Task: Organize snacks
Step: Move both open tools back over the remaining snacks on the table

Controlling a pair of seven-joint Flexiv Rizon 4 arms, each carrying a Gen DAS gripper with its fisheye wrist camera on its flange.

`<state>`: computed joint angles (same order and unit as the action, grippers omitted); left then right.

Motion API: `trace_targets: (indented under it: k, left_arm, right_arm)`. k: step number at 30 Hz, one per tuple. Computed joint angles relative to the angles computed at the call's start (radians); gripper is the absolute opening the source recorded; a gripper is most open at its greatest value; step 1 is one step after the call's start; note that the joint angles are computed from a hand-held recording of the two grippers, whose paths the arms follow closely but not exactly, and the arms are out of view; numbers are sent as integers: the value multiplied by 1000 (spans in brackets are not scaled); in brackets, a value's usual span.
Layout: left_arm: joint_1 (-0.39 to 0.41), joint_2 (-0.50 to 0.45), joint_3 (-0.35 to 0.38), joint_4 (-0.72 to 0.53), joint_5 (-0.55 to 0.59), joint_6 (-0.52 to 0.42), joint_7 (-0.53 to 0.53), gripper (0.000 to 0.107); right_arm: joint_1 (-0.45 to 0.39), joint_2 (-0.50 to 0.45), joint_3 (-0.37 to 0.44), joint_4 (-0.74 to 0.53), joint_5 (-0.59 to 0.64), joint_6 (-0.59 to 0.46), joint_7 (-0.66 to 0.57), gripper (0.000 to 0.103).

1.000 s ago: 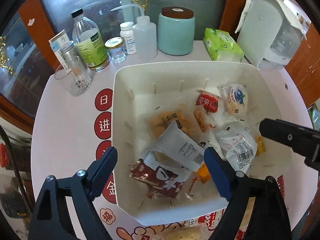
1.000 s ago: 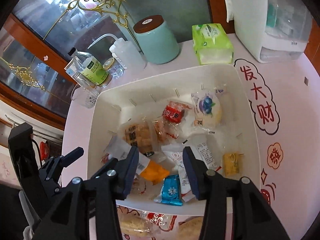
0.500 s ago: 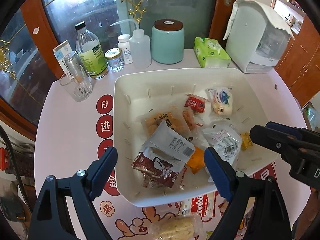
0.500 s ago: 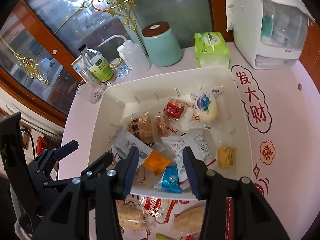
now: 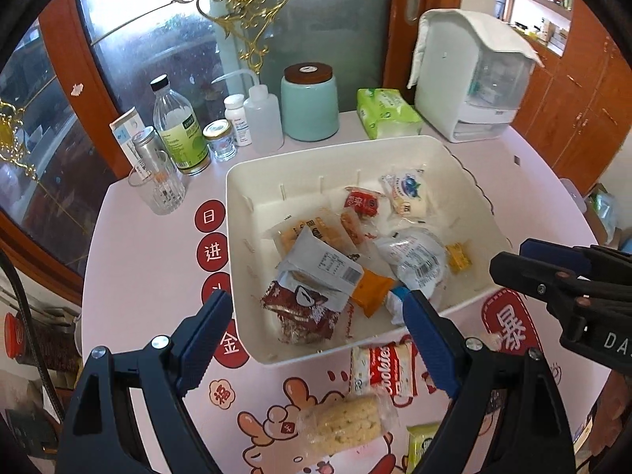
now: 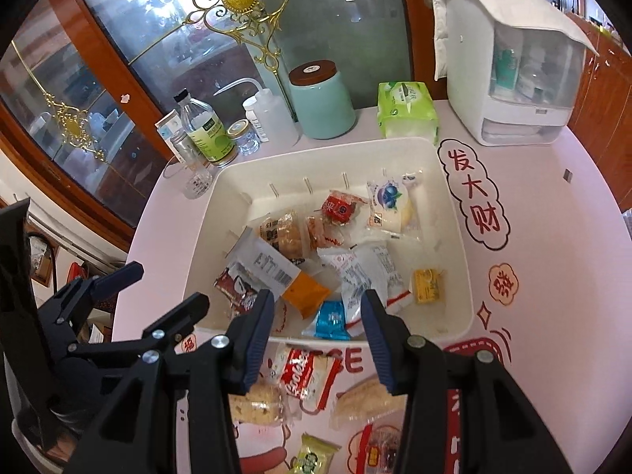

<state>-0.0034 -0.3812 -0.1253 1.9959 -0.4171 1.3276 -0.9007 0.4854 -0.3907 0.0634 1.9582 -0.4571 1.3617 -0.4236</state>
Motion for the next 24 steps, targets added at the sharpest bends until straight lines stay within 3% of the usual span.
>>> trace_targets:
  k: [7,11,16,19,24]
  left_arm:
    - [67,71,-103,132,-151,46,235,88]
    - [89,98,-160,216,-284,80,431,88]
    - [72,96,-165,284,-378,96,623,88]
    - [49,66,-139,304,-358,116,674,88]
    - [76,3,-165,334,-272,200,750,88]
  right_arm:
    - [68,85,-74,145,-141,66,144,46]
    - [102,127,-116,237,-307,85,291,46]
    - [93,120,-76,300,-399,94,405,46]
    - [79,69,-11,311,-346,100,394,46]
    - [92,-35,58,289,-199,136,322,46]
